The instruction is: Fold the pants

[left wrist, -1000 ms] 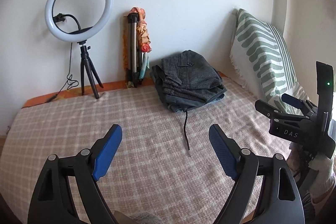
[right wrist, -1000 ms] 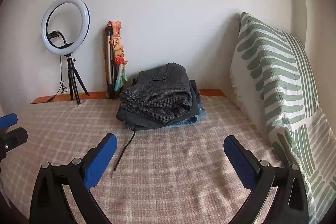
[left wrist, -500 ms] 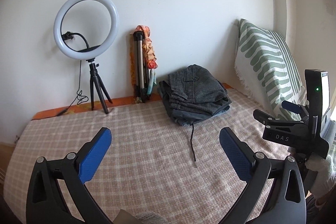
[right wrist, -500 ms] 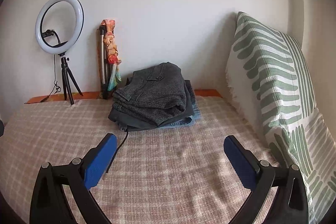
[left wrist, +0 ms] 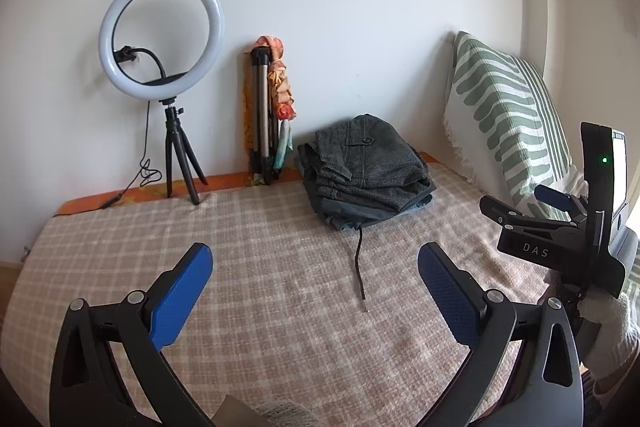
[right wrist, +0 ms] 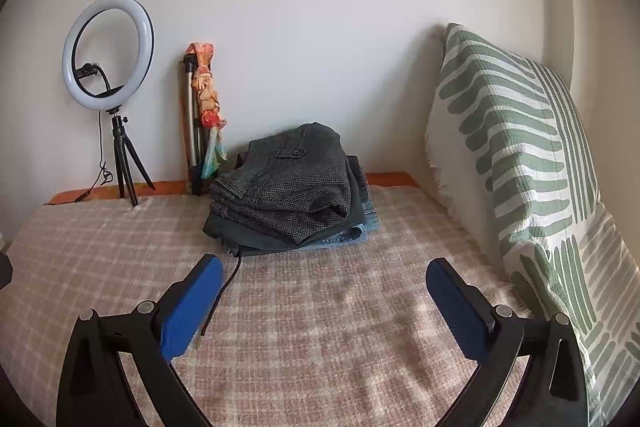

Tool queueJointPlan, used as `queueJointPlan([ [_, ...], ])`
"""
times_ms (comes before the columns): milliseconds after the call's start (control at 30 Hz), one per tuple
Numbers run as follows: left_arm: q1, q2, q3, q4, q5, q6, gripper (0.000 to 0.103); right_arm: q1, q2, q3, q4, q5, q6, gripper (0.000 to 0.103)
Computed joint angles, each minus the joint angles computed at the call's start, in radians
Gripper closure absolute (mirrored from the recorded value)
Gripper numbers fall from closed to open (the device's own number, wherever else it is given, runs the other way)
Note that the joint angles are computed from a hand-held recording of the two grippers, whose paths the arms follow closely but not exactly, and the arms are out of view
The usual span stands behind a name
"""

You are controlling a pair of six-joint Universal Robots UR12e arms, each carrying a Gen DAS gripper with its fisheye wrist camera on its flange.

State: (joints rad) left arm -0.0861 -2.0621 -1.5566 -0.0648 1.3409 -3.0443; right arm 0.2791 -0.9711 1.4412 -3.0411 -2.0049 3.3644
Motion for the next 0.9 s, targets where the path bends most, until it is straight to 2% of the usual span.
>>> queueJointPlan([
  [900, -0.003, 0.007, -0.008, 0.003, -0.009, 0.010, 0.001, -0.001, -0.003, 0.001, 0.011, 0.012, 0.024, 0.000],
])
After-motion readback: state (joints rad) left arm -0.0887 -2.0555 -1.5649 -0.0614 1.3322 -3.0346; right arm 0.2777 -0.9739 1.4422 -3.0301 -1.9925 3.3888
